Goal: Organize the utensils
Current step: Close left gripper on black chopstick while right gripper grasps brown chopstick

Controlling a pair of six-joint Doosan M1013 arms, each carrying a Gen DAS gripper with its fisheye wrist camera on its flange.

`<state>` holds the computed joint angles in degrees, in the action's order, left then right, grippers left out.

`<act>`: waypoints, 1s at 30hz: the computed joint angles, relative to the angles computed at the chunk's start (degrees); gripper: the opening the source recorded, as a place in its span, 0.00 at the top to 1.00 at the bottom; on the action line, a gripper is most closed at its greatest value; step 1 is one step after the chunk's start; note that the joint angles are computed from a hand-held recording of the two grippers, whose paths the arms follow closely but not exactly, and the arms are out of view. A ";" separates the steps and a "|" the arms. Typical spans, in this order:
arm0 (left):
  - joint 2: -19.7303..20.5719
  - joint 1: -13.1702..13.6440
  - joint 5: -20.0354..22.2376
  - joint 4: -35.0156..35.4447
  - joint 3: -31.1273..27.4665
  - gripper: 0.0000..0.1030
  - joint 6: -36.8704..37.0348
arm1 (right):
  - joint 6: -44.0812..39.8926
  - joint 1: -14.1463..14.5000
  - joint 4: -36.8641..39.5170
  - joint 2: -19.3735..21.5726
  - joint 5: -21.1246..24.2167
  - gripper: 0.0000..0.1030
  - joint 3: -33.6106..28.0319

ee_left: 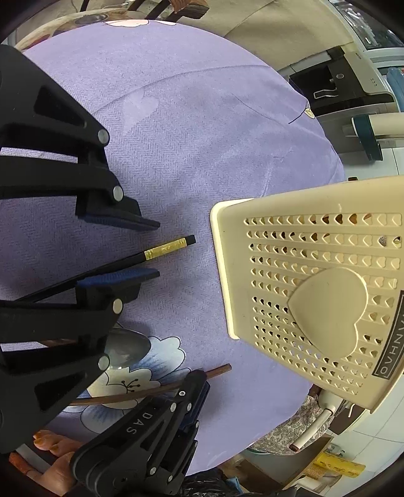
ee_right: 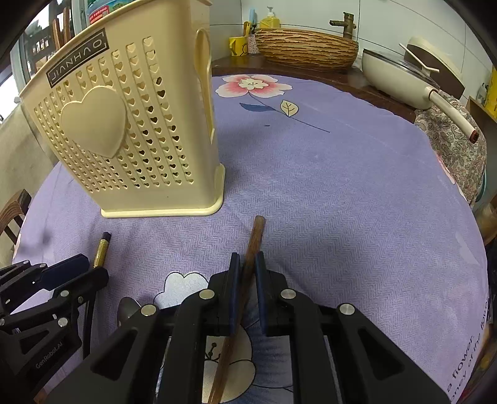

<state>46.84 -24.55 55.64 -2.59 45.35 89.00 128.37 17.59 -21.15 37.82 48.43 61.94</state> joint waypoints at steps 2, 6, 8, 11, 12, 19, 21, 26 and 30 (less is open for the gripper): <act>0.19 0.05 0.12 -0.02 -0.32 0.82 -0.14 | 0.08 0.01 -0.06 -0.01 0.06 0.90 0.01; 0.57 0.37 0.86 -1.24 -1.10 0.87 -0.14 | 0.24 0.15 -0.29 -0.01 0.25 0.90 -0.01; 0.31 0.36 0.53 -1.28 -0.62 0.89 0.07 | 0.02 0.21 0.14 -0.12 0.31 0.90 0.10; -0.32 0.20 -0.34 -0.90 0.62 0.90 0.51 | 0.18 0.41 -0.18 -0.23 0.31 0.90 0.30; -0.54 0.13 -0.51 -0.89 1.03 0.90 0.58 | 0.32 0.43 -0.19 -0.21 0.40 0.90 0.26; -0.44 0.09 -0.27 -1.07 0.84 0.90 0.45 | 1.03 0.32 -0.11 -0.09 0.37 0.90 0.11; -0.50 0.10 -0.38 -1.18 0.96 0.90 0.30 | 1.32 0.39 -0.37 -0.09 0.28 0.91 0.16; 0.04 0.52 0.53 -2.74 -0.09 0.90 0.35 | 2.06 0.05 1.06 -0.63 -1.49 0.92 1.14; 0.39 0.82 1.04 -3.98 -0.73 0.91 0.09 | 2.14 -0.49 3.43 -1.20 -3.84 0.92 2.21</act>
<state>47.23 -23.73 56.68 -6.57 44.62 89.08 130.51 17.10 -17.72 36.62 44.59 64.16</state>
